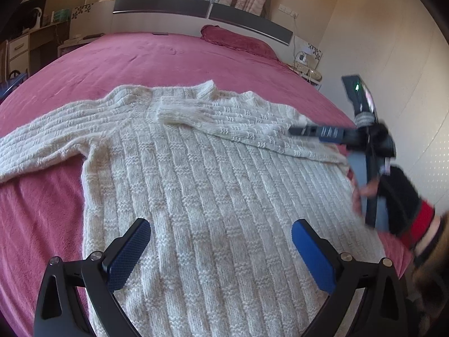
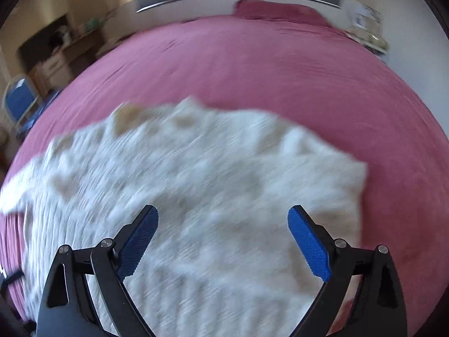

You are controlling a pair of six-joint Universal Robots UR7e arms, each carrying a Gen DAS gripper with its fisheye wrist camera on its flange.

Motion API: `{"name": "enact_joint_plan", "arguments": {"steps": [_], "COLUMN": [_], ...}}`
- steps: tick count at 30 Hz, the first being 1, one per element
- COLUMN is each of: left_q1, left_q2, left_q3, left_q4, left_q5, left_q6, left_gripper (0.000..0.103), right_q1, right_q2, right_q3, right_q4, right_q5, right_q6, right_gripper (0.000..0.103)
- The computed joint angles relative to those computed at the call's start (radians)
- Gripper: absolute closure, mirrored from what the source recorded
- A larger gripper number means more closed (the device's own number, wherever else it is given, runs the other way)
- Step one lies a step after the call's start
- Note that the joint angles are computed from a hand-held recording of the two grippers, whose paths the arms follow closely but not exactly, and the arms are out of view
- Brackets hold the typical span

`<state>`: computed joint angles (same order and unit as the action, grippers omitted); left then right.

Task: Fold clothes
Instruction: 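Lay the sleeve across the sweater body and open the right gripper, then grasp the other sleeve cuff with the left gripper and lift it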

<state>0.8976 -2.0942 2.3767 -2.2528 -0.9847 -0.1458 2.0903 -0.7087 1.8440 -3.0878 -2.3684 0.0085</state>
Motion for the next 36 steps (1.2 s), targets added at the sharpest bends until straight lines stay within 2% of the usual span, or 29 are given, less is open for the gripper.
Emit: {"name": "enact_joint_plan", "arguments": {"steps": [1, 3, 5, 6, 9, 10, 12, 15, 17, 19, 22, 25, 28, 30, 33, 36], "left_q1": [0.000, -0.005, -0.010, -0.016, -0.024, -0.019, 0.002, 0.039, 0.066, 0.109, 0.218, 0.326, 0.508, 0.641, 0.807, 0.989], "left_q2": [-0.003, -0.005, -0.007, -0.008, -0.012, -0.014, -0.019, -0.026, -0.036, -0.047, -0.059, -0.064, -0.052, -0.031, 0.018, 0.103], "left_q3": [0.000, 0.001, 0.002, 0.004, 0.002, 0.000, -0.004, -0.011, -0.015, -0.022, -0.057, -0.117, -0.213, -0.269, -0.347, -0.425], "left_q4": [-0.002, 0.001, 0.005, 0.009, 0.017, 0.014, -0.005, -0.047, -0.079, -0.125, -0.182, -0.198, -0.221, -0.286, -0.354, -0.404], "left_q5": [-0.001, 0.000, 0.002, 0.004, -0.007, -0.021, -0.039, -0.061, -0.077, -0.140, -0.246, -0.241, -0.259, -0.293, -0.344, -0.525], "left_q6": [-0.004, -0.011, -0.018, -0.021, -0.017, -0.012, -0.021, -0.045, -0.070, -0.082, -0.097, -0.118, -0.138, -0.162, -0.209, -0.269], "left_gripper": [0.000, 0.000, 0.000, 0.000, 0.000, 0.000, 0.000, 0.000, 0.000, 0.000, 0.000, 0.000, 0.000, 0.000, 0.000, 0.000], "right_q1": [0.012, 0.052, 0.064, 0.070, 0.062, 0.067, 0.083, 0.135, 0.162, 0.201, 0.260, 0.300, 0.324, 0.326, 0.303, 0.285], "right_q2": [0.019, 0.074, 0.106, 0.141, 0.164, 0.147, 0.082, 0.004, -0.034, -0.068, -0.094, -0.097, -0.075, -0.057, -0.037, -0.007], "right_q3": [-0.009, -0.032, -0.053, -0.090, -0.142, -0.142, -0.093, 0.011, 0.083, 0.169, 0.292, 0.363, 0.389, 0.393, 0.387, 0.370], "right_q4": [0.008, -0.026, -0.064, -0.039, 0.181, 0.203, 0.140, -0.011, -0.103, -0.177, -0.266, -0.329, -0.396, -0.419, -0.431, -0.500], "right_q5": [-0.013, -0.092, -0.108, -0.149, -0.188, -0.178, -0.109, -0.073, -0.020, 0.003, 0.004, 0.038, 0.063, 0.079, 0.119, 0.171], "right_q6": [-0.019, -0.065, -0.121, -0.147, -0.061, -0.023, 0.017, 0.017, 0.041, 0.068, 0.132, 0.157, 0.084, 0.040, 0.044, 0.000], "right_gripper": [0.007, 0.007, 0.007, 0.007, 0.007, 0.007, 0.007, 0.007, 0.007, 0.007, 0.007, 0.007, 0.007, 0.007, 0.007, 0.007]}}
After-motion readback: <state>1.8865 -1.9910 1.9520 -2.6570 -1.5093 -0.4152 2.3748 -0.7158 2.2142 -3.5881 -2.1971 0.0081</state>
